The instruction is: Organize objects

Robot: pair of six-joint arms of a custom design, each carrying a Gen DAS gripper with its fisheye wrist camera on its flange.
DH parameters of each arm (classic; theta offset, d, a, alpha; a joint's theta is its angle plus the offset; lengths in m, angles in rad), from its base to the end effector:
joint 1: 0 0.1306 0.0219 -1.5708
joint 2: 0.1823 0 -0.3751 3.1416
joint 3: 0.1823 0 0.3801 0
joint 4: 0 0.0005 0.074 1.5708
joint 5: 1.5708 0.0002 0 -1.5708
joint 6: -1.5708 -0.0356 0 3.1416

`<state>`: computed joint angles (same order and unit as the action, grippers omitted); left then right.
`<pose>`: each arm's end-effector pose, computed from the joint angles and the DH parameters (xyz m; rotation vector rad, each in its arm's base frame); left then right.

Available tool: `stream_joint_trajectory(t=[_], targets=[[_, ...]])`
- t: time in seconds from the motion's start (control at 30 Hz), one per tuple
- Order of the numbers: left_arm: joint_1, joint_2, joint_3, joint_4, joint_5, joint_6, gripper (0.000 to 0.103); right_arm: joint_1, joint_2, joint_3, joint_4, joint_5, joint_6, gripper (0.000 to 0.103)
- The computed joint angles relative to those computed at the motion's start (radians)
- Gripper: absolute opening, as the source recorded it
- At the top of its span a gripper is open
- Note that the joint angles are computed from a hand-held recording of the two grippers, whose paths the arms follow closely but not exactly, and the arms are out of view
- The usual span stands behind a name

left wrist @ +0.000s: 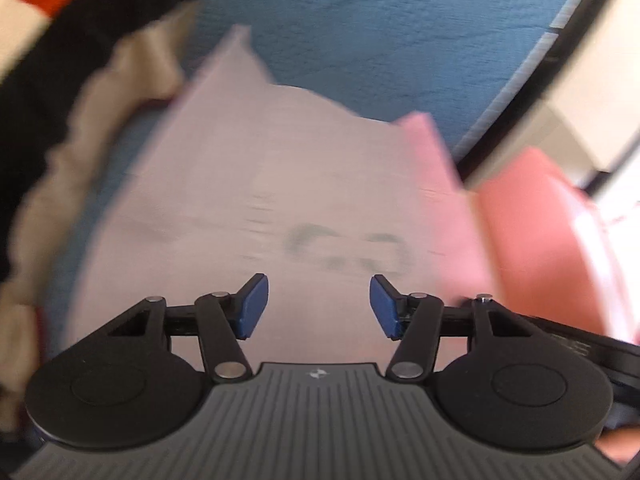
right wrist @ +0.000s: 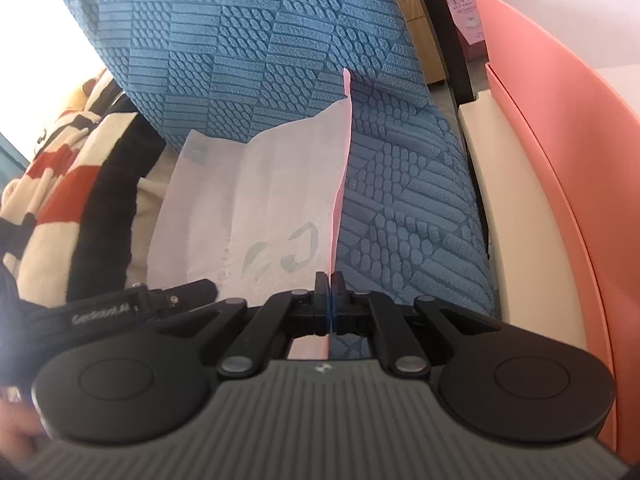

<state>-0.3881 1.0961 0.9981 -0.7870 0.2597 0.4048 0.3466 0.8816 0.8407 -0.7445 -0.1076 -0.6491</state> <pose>0.3301 -0.1454 0.3686 0.0968 2.5299 -0.6533 0.2780 0.1039 0.3655 0.3131 2.4147 0.5967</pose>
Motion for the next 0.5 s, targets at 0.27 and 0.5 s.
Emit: stream_joint_trajectory(t=[0.27,0.5], targets=[[-0.027,0.021,-0.008,0.037,0.305,-0.065,0.049,-0.058,0.006,-0.002,-0.018,-0.092,-0.022,0.004],[-0.053,0.045,0.007,0.0,0.411,-0.137,0.049,-0.086,0.02,0.0,-0.028,-0.162,-0.026,0.006]])
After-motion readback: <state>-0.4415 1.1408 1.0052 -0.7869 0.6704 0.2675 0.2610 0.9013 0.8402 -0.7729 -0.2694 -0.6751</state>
